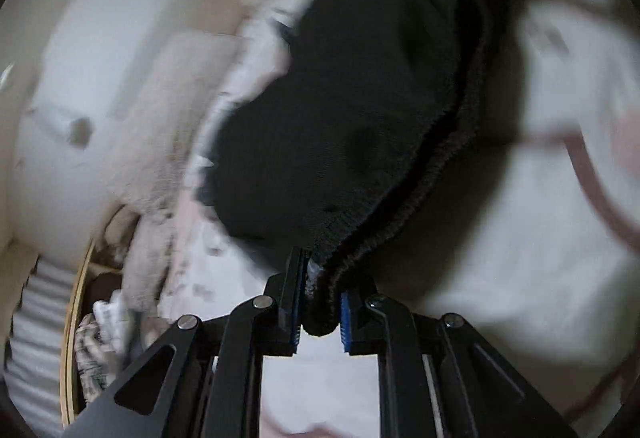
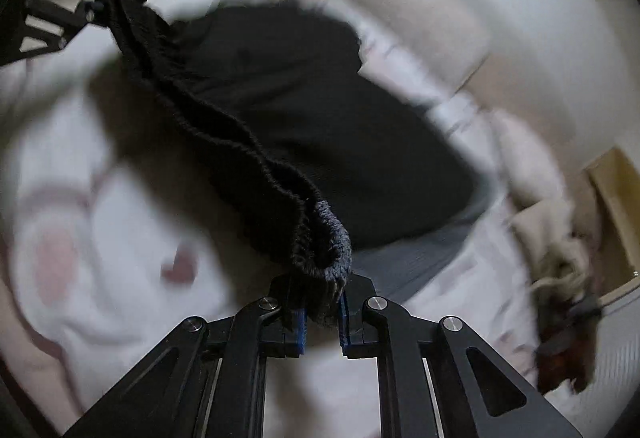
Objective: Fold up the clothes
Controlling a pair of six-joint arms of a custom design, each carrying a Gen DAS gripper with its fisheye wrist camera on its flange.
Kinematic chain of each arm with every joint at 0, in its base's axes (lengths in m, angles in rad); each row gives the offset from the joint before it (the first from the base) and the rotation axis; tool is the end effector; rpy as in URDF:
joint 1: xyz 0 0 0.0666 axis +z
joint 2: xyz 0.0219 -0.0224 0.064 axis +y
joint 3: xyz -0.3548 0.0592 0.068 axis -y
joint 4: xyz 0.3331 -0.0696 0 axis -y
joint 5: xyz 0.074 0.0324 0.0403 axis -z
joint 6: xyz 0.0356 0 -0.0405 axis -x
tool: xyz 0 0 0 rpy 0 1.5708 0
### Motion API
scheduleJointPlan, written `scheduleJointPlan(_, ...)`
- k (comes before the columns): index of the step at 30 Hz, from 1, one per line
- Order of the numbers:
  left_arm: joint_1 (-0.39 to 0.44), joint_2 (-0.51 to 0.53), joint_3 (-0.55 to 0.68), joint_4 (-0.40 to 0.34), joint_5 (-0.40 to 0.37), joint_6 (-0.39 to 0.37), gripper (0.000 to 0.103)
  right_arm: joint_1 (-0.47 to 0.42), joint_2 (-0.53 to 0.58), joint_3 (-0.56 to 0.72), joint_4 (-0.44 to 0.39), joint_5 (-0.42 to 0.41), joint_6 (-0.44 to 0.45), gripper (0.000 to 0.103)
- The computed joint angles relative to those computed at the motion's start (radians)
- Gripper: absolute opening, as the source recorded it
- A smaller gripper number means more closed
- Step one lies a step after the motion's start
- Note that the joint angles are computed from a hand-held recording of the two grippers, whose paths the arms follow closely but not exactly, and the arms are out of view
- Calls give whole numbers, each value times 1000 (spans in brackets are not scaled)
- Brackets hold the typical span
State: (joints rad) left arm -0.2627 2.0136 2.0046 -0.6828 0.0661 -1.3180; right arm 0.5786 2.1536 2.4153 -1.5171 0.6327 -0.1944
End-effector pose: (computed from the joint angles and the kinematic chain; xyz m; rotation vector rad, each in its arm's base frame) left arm 0.6296 -0.1721 0.3490 1.6645 1.5977 0.4802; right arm 0.5370 0.3251 0.3779 -0.3566 2.5286 -0.6203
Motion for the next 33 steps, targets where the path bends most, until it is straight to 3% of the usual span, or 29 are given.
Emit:
scheduleJointPlan(2,-6,-23,-67,65,2,-54,14,13,-14,-71,53,46,17,12)
scheduleJointPlan(4,1,-28,-71,71,23,-97,14,26,-33,-95,67,66,37,12)
scheduleJointPlan(10,33,-84,-51,1,108,-149,14,60,-130,-237,178,117,189,12)
scheduleJointPlan(14,19,-243,-230,-16,130,-150,14,83,-197,-277,171,140,253,11)
scheduleJointPlan(18,13,-312,-258,-136,141,-179,14,111,-245,-298,96,139,284,11)
scheduleJointPlan(23,-13,-332,-222,-377,98,-151,14,149,-300,-375,-11,87,227,11)
scheduleJointPlan(26,-31,-316,-236,-395,82,-142,15,163,-317,-451,-21,56,155,12)
scheduleJointPlan(29,-46,-274,-201,-465,46,-126,24,163,-319,-514,1,27,82,12)
scheduleJointPlan(31,-50,-254,-172,-523,44,-121,50,163,-313,-521,4,13,33,15)
scheduleJointPlan(33,-43,-253,-147,-566,82,-132,67,163,-324,-531,14,-5,-26,19)
